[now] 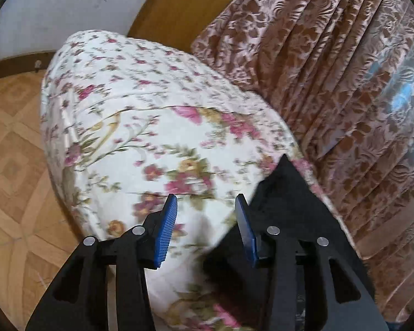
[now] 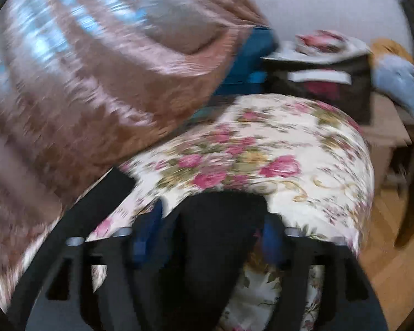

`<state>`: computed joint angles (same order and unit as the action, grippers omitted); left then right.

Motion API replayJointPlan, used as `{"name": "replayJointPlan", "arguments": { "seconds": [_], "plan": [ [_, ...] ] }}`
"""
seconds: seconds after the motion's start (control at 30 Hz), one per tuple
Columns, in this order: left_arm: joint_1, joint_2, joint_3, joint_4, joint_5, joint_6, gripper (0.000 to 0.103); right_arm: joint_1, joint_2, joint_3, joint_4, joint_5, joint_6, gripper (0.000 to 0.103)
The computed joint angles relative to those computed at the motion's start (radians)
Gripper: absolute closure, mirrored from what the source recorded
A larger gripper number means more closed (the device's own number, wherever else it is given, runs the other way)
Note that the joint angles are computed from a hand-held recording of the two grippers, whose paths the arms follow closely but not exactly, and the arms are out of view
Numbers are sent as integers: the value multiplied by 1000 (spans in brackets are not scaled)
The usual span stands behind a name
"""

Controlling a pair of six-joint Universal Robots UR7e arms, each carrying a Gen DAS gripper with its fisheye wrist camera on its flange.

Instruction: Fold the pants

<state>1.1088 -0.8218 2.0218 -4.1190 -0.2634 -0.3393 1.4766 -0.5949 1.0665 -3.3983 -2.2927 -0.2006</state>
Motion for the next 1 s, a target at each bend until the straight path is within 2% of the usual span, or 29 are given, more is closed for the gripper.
{"name": "replayJointPlan", "arguments": {
  "seconds": [0.03,0.07,0.1,0.17,0.2,0.23,0.3,0.37,0.47,0.5,0.6,0.73,0.87,1.0],
  "plan": [
    [-5,2,-10,6,-13,17,61,-8,2,-16,21,-9,37,22],
    [-10,1,-18,22,-30,29,61,-20,-15,-10,66,24,59,25],
    [-11,1,-31,56,-62,40,61,-30,-31,-1,93,53,39,28],
    [-11,16,-70,94,-132,101,47,-29,-36,0,86,32,-23,33],
    [-11,26,-84,98,-159,130,44,-32,-59,29,95,63,-32,35],
    [-9,40,-107,111,-191,165,42,-36,-91,68,115,130,-37,35],
    [4,73,-164,154,-245,228,42,-30,-113,109,125,196,-70,40],
    [23,100,-216,245,-275,219,40,-19,-112,118,180,266,-134,47],
    [60,125,-281,394,-333,130,39,-2,-63,78,290,327,-212,57],
    [72,134,-300,438,-339,110,37,2,-39,53,335,344,-218,57],
    [85,163,-349,581,-232,47,35,15,59,-78,514,395,-189,57],
    [87,183,-358,576,-212,118,35,29,188,-255,684,405,-179,57],
    [82,158,-329,596,-231,101,32,31,308,-427,806,381,-164,57],
    [80,97,-283,606,-299,38,29,22,350,-503,889,350,-127,57]
  ]
}}
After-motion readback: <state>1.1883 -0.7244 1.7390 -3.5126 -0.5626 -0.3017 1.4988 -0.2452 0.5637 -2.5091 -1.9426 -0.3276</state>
